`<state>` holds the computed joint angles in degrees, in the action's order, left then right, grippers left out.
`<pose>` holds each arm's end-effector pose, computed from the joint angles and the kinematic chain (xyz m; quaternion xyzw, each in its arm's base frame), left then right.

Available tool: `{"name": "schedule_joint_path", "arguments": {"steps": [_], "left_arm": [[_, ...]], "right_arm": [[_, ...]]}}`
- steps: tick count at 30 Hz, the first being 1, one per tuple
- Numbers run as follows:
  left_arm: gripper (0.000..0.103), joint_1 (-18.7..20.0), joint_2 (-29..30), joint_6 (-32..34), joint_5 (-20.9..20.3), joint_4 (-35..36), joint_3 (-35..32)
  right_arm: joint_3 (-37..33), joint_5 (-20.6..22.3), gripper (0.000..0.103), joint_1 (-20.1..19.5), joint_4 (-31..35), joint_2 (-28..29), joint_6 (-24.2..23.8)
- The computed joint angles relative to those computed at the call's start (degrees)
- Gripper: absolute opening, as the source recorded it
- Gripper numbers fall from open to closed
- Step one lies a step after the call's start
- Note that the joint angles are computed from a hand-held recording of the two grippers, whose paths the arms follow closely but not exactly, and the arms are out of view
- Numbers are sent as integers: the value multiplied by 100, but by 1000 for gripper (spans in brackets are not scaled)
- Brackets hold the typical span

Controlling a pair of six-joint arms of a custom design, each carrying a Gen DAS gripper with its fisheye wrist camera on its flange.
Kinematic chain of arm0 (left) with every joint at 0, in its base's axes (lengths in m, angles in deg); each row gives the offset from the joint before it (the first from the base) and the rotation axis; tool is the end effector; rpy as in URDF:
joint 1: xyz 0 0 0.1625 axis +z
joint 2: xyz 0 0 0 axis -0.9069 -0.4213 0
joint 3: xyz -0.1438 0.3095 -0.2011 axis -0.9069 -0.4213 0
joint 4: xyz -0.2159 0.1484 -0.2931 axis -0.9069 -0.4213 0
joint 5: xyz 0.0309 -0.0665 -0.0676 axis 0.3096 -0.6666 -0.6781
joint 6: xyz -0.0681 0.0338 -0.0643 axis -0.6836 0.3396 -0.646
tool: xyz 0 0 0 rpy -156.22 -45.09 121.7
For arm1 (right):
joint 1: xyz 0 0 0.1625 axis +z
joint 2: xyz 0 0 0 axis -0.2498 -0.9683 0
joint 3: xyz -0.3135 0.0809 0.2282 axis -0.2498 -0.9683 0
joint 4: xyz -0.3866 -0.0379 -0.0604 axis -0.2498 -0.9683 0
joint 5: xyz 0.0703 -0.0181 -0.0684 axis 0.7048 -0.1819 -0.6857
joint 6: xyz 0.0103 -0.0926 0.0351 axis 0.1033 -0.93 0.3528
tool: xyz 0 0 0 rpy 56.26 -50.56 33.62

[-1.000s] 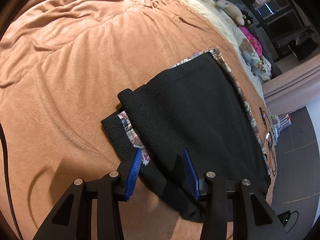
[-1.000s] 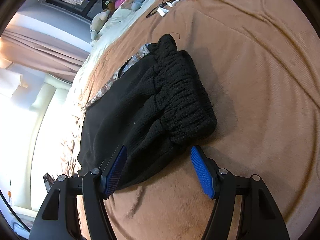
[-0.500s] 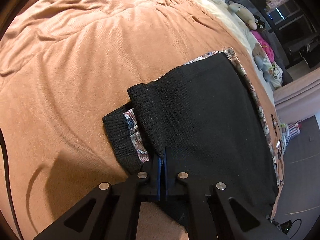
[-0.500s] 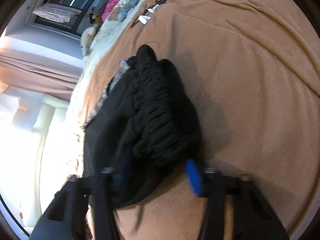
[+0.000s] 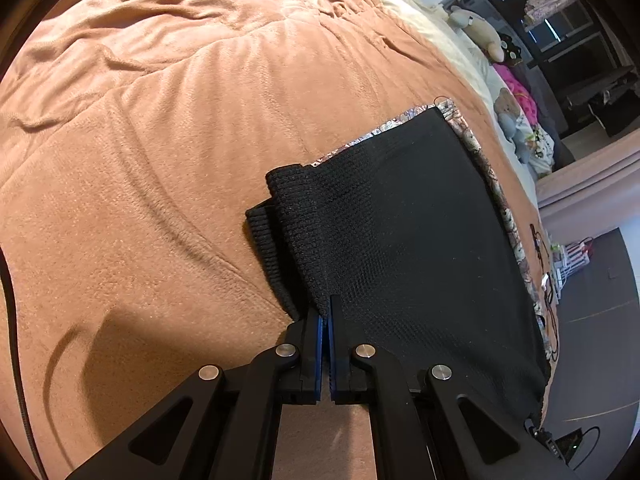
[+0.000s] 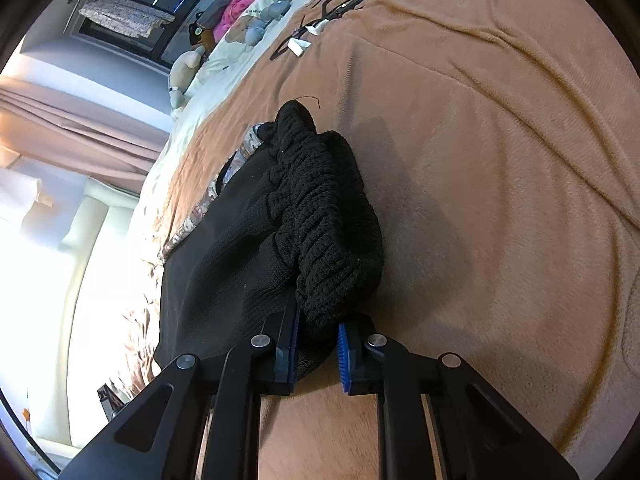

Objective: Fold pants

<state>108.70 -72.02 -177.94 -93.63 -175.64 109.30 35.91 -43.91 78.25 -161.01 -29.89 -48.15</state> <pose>-0.1389 -0.4329 0.0040 -0.3531 0.8007 -0.4572 0.1589 -0.1405 -0.6532 0.3643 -0.1017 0.9713 -0.2101 0.0456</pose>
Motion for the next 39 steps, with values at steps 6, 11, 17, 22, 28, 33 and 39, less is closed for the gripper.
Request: {"name": "schedule_joint_path", "arguments": {"steps": [6,11,17,22,28,33,39], "left_arm": [[4,11,-33,252,15,-215,-12],[35,-49,-265,-230,83,-61,249],[37,-26,-112,-137,63,-910,465],[37,169,112,312,12,-1534,348],[37,337,303,783,53,-2054,221],[35,389,419,1087,193,-2258,127],[7,273,262,521,525,-1334,115]], "right_arm": [[-48,-37,12,-1,60,9,-147],[-436,-38,22,33,627,155,-149],[-452,98,46,-8,807,172,-362],[-561,141,46,-20,759,323,-254],[-576,165,46,-24,621,434,-168],[-513,285,46,-8,423,507,-108],[-434,277,18,50,259,519,-89]]}}
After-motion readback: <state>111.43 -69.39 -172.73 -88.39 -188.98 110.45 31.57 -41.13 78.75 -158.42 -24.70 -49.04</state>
